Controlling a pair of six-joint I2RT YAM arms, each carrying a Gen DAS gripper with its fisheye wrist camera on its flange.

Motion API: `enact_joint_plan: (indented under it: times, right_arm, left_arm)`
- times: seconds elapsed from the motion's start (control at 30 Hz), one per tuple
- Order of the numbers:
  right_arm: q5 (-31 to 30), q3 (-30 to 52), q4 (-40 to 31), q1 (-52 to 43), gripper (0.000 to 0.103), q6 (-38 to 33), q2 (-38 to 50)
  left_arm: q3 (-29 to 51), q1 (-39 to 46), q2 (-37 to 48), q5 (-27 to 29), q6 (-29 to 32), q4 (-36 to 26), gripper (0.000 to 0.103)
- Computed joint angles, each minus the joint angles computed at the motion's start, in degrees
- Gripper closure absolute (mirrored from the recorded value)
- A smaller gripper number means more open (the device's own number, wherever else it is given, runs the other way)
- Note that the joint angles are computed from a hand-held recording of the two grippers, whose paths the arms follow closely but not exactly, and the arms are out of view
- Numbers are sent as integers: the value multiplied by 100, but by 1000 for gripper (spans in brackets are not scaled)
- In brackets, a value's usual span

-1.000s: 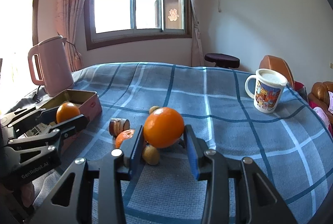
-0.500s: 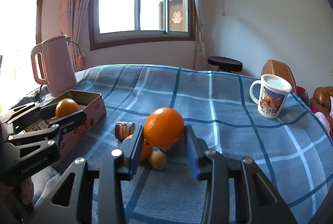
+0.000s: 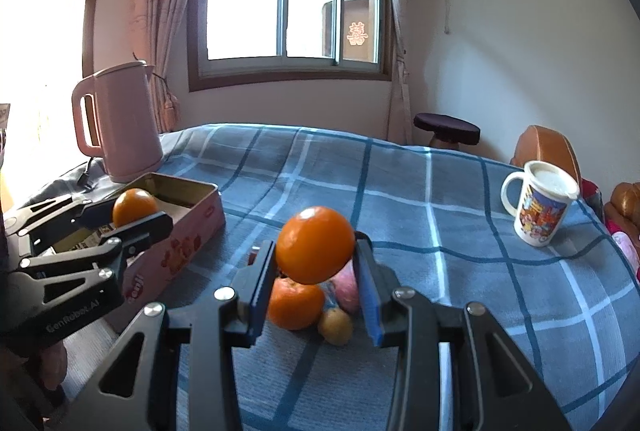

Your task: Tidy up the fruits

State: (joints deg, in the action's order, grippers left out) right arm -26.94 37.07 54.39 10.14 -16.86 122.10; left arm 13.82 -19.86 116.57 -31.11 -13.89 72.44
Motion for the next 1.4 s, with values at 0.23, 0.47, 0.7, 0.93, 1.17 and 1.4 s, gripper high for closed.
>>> enact_joint_plan:
  times: [0.23,0.47,0.7,0.93,1.17,1.4]
  right_arm:
    - [122,103,-147,298,61,-27,-43]
    - [205,140,-232,528,61,-57,-108]
    - [355,259,-396,877,61,-85,-142]
    - [468,366,-495,1162,61,-60,-82]
    - [560,459,-606,1394,61,-41,-55]
    - [655,546,-738,1615,61,-74,-32]
  left_arm:
    - [-181,333,-109,136,27,106,61]
    - [-302,678,-118,309,43,202,61]
    - [-450,1042,-142,481,92,301,61]
    - [-497,1461,-56,715,141,335,61]
    - [-554,1918,-49,978,214,316,61]
    - [-592,2332,-94,1219,303,275,61]
